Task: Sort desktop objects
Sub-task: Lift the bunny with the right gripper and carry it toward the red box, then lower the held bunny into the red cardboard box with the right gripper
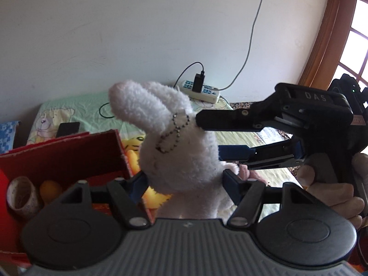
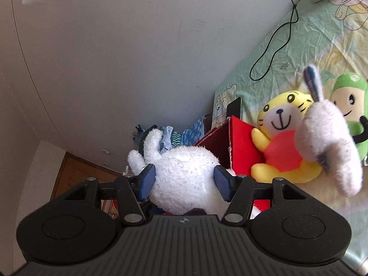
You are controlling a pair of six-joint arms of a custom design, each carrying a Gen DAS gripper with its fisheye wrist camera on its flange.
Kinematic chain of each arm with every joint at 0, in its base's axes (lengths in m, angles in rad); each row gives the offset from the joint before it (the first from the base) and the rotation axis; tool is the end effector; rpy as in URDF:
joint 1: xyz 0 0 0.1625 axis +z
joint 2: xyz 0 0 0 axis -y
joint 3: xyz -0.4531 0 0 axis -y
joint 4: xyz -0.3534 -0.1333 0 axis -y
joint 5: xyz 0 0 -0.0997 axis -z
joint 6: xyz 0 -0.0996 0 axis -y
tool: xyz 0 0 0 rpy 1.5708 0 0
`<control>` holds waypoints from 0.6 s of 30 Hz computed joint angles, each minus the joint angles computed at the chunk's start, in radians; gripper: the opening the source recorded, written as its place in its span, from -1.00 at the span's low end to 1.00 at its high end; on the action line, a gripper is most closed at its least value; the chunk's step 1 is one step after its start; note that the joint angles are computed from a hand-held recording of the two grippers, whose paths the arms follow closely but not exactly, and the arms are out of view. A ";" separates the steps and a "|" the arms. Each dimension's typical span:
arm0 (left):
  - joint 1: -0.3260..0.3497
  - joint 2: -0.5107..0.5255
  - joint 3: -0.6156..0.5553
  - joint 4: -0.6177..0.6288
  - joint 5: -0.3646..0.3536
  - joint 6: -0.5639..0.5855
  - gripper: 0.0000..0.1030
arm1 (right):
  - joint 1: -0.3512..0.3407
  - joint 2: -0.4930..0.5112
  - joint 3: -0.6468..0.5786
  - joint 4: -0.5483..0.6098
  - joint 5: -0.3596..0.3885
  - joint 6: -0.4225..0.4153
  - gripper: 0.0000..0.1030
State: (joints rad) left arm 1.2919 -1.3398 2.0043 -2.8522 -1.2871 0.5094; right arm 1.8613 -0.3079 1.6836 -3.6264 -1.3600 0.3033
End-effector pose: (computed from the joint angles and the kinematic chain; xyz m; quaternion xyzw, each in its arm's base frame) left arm 0.0122 -0.5429 0.3653 0.3226 0.8874 -0.2831 0.1684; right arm 0.3307 -0.5681 -0.0599 -0.0291 0.9377 -0.2881 0.1919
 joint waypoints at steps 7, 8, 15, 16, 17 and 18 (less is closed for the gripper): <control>0.107 0.020 -0.123 0.080 -0.021 0.072 0.33 | 0.073 0.124 -0.160 0.036 -0.070 0.021 0.16; 0.120 0.025 -0.140 0.097 -0.026 0.081 0.34 | 0.078 0.137 -0.178 0.038 -0.080 0.025 0.16; 0.195 0.050 -0.275 0.240 -0.090 0.108 0.36 | 0.102 0.215 -0.312 0.091 -0.126 0.057 0.12; 0.201 0.052 -0.289 0.242 -0.090 0.120 0.34 | 0.105 0.224 -0.334 0.107 -0.127 0.049 0.10; 0.202 0.058 -0.297 0.231 -0.082 0.130 0.35 | 0.108 0.234 -0.357 0.122 -0.129 0.041 0.10; 0.204 0.068 -0.311 0.227 -0.074 0.138 0.35 | 0.113 0.244 -0.379 0.135 -0.137 0.038 0.10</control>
